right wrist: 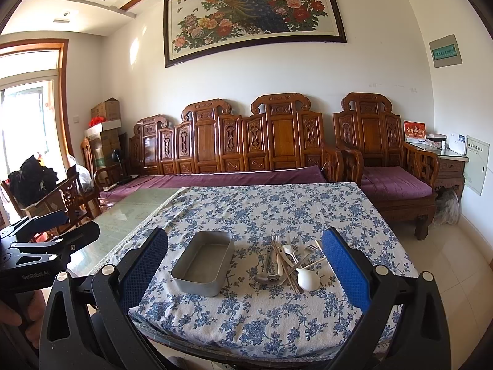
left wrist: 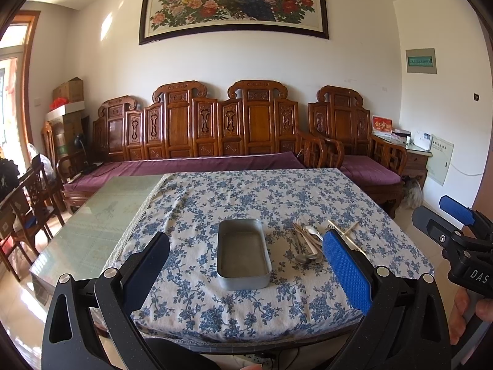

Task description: Organize utensils

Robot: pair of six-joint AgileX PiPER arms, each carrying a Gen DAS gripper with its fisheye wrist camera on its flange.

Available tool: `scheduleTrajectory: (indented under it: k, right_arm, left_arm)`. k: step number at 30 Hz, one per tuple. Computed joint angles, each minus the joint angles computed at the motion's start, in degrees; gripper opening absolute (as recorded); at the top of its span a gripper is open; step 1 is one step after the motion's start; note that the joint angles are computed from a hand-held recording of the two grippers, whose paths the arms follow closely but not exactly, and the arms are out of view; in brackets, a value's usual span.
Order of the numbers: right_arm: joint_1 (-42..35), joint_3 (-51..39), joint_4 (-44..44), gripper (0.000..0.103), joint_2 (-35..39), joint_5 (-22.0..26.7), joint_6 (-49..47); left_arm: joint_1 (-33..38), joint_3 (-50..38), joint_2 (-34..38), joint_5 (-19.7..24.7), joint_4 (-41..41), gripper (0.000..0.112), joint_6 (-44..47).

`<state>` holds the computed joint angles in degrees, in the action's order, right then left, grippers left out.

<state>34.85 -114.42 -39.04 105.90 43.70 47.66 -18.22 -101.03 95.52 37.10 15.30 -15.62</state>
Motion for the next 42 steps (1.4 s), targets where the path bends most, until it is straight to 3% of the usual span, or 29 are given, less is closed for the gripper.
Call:
scheduleTrajectory:
  k: [16,21,25,32,37,42]
  right_arm:
    - [-0.4,1.9,-0.6,0.101,-0.5,-1.3,1.0]
    - [0.1,-0.9,0.5,0.101,0.5,0.7,-0.4]
    - [-0.7,-1.5,2.8,0.101,0.9,1.0,-2.5]
    - [-4.0,3.0,4.5,0.1,0.5,-2.8,-2.9]
    - [-7.3,5.1,8.0,0.094,1.7,-5.4,-5.6]
    - [-11.1,2.9,16.2,0.086,5.5,-6.1,-12.4]
  left_arm:
    - [0.5,-0.3,-0.1,0.0,-1.8,0.096,1.9]
    - [0.8,-1.2,0.9,0.8,-3.3,0.096,3.5]
    - [1.3,-2.5,3.6,2.4,-5.0,0.096,5.3]
    - [2.1,-4.0,7.7,3.7,-9.1,0.096,9.1]
    - [2.8,-6.8,11.1,5.5,-12.2,0.096,11.8]
    - [3.2,-13.4,16.6,10.0,-13.9,0.096,13.5]
